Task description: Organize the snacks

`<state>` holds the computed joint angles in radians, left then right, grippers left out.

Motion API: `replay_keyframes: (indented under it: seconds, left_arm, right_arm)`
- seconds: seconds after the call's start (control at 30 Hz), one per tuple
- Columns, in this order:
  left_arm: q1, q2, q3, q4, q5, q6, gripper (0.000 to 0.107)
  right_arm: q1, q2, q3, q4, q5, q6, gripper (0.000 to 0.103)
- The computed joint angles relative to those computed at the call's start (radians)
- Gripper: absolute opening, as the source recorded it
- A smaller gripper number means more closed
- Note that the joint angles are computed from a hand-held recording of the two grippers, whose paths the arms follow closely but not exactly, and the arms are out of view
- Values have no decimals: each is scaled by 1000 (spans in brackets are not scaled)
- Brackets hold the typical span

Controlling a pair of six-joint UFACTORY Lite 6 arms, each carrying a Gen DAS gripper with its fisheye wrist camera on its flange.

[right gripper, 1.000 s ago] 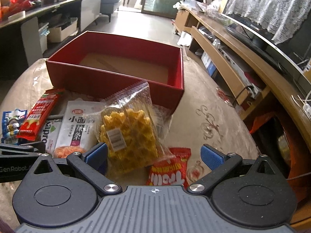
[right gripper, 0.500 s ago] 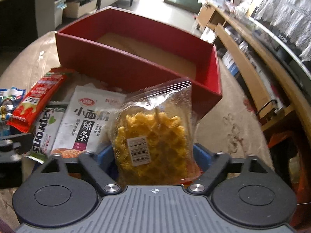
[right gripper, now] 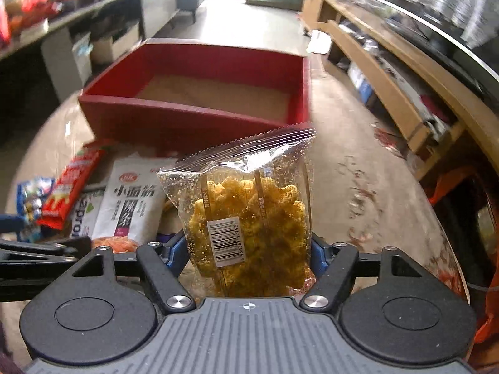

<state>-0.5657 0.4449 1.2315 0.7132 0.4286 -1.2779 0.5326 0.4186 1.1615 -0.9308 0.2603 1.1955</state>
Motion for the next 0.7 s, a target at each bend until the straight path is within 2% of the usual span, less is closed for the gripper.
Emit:
replay_keyframes:
  seconds: [0.1,0.23,0.33,0.47,0.7]
  left_arm:
    - [-36,102,132,-27,57,40,95]
    - [-29,238,294,-158,109,157,94]
    - [-26,280,348,-133,136,121,92]
    - [-22,252,322,-113,112,100,76]
    - [-48,150,191,-79,70,103,52]
  right_arm:
    - [-40,-50,-50,1,-34,9,78]
    - [-61,-69,-82,20,-52,-11,78]
    - [-78,-83,-97,144,-72,-143,78]
    - [-86,-89,-101,291,-76,-296,78]
    - [-77,-91,-97,334,-76,-341,78]
